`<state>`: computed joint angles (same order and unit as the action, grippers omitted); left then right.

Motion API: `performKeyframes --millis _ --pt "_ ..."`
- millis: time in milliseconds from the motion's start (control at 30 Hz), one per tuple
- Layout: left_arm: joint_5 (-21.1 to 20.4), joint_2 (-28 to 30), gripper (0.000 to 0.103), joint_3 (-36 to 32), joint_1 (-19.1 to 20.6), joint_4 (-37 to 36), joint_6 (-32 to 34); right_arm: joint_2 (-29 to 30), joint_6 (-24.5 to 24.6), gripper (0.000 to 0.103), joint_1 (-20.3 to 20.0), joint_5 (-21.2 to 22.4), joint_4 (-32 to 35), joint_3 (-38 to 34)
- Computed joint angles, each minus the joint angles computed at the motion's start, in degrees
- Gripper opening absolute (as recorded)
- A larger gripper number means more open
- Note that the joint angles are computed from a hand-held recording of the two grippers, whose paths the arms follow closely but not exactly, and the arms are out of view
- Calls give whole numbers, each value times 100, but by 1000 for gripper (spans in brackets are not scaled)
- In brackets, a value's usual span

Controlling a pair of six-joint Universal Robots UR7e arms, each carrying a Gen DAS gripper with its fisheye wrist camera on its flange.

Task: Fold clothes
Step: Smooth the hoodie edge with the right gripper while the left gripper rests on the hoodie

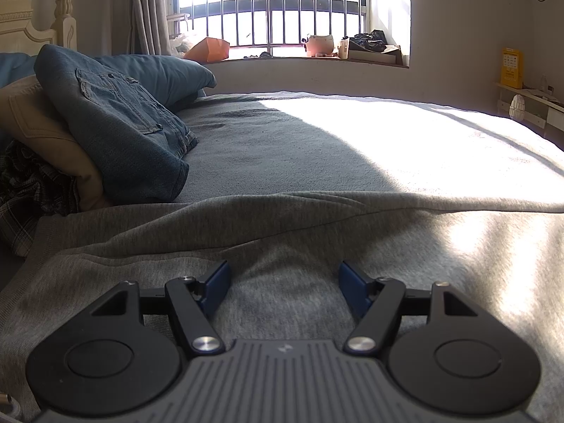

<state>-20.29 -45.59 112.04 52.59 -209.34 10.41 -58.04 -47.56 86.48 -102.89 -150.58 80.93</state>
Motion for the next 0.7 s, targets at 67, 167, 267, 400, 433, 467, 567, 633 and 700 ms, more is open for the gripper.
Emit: performKeyframes --millis 67,167,267,400,433,467,567,633,700 --pt "-12 -3 70 4 3 1 -11 43 33 26 -64 -278 107 -92" --pt "-20 -4 70 1 8 4 -12 249 90 26 -233 -746 -1106 -17" --pt "-20 -3 70 -1 15 -1 1 849 183 26 -285 -1800 -2477 -702" --pt "-17 -1 70 2 14 -6 7 736 227 27 -220 -1842 -2643 -689" --pt "-12 3 70 0 13 -9 12 536 320 27 -234 -1545 -2406 -465" --pt "-7 7 70 -4 13 -13 23 324 392 27 -259 -1199 -2112 -229" --pt "9 20 70 -18 11 -10 39 -42 206 25 -351 -780 -1483 249" --pt "5 15 70 -20 12 17 17 168 -189 27 -408 -1631 -2111 219" --pt "4 4 70 -18 11 48 -10 319 99 27 -443 -2141 -2902 65"
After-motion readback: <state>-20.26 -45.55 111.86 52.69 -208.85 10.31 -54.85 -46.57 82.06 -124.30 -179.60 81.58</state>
